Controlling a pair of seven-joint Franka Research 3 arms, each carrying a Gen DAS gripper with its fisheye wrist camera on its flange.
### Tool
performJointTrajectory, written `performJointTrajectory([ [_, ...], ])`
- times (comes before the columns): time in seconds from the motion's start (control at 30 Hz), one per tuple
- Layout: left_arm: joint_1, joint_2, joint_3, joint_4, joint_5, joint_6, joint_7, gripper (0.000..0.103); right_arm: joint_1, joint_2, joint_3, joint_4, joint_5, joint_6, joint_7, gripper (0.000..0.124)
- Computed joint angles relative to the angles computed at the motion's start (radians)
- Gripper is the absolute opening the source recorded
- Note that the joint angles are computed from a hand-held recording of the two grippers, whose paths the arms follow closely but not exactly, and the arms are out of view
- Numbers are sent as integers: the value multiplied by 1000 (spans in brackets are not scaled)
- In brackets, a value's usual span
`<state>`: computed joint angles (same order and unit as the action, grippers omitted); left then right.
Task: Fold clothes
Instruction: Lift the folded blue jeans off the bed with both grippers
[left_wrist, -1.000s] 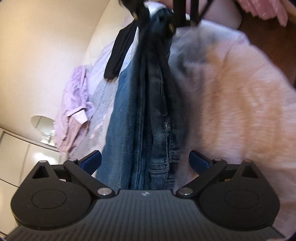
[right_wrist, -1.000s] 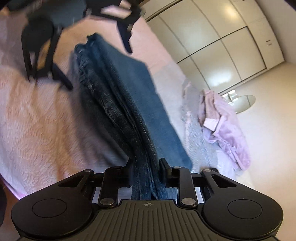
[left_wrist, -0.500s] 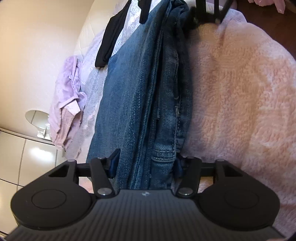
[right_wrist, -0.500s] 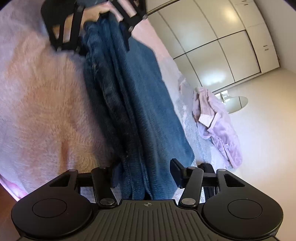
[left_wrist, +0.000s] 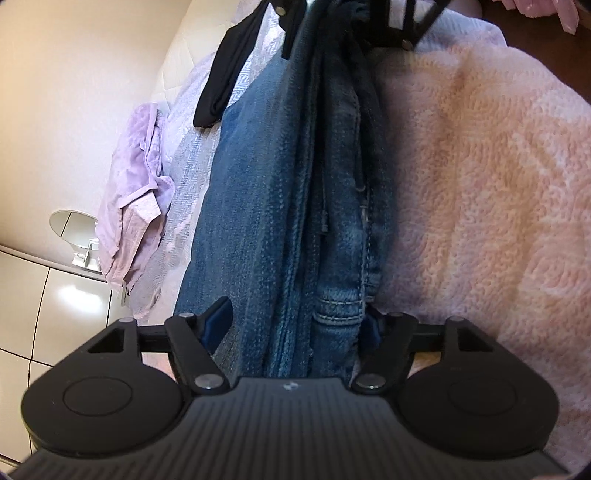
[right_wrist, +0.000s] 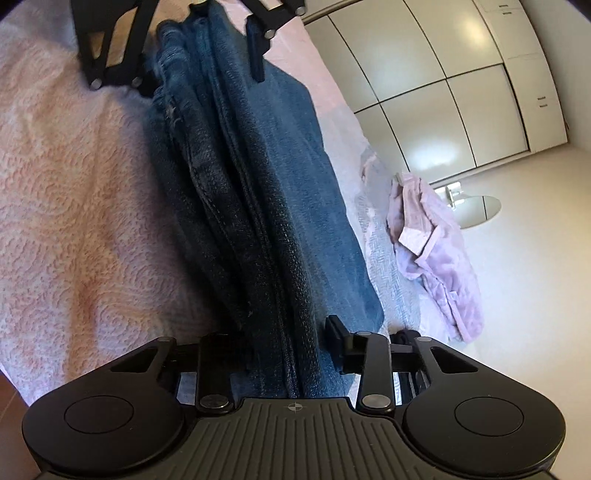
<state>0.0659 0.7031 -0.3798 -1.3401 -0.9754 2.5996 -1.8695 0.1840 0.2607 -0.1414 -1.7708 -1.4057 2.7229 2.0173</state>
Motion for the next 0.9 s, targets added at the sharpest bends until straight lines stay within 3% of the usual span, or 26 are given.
performJointTrajectory([
  [0.23, -20, -29, 17, -37, 37, 41, -44, 50, -7, -11, 3, 0, 39, 19, -40, 34],
  [0.5, -49, -34, 50, -21, 119, 32, -118, 44, -6, -20, 4, -15, 100, 29, -85, 35],
  [0.63, -63, -2, 82, 64, 206, -65, -198, 41, -15, -8, 4, -14, 169, 52, -182, 38],
  [0.77, -71, 37, 103, 176, 285, -181, -283, 38, -19, -10, 12, 9, 326, 30, -323, 35],
  [0.9, -105, 94, 139, 350, 386, -309, -448, 34, -20, -20, 40, 64, 546, -53, -544, 30],
])
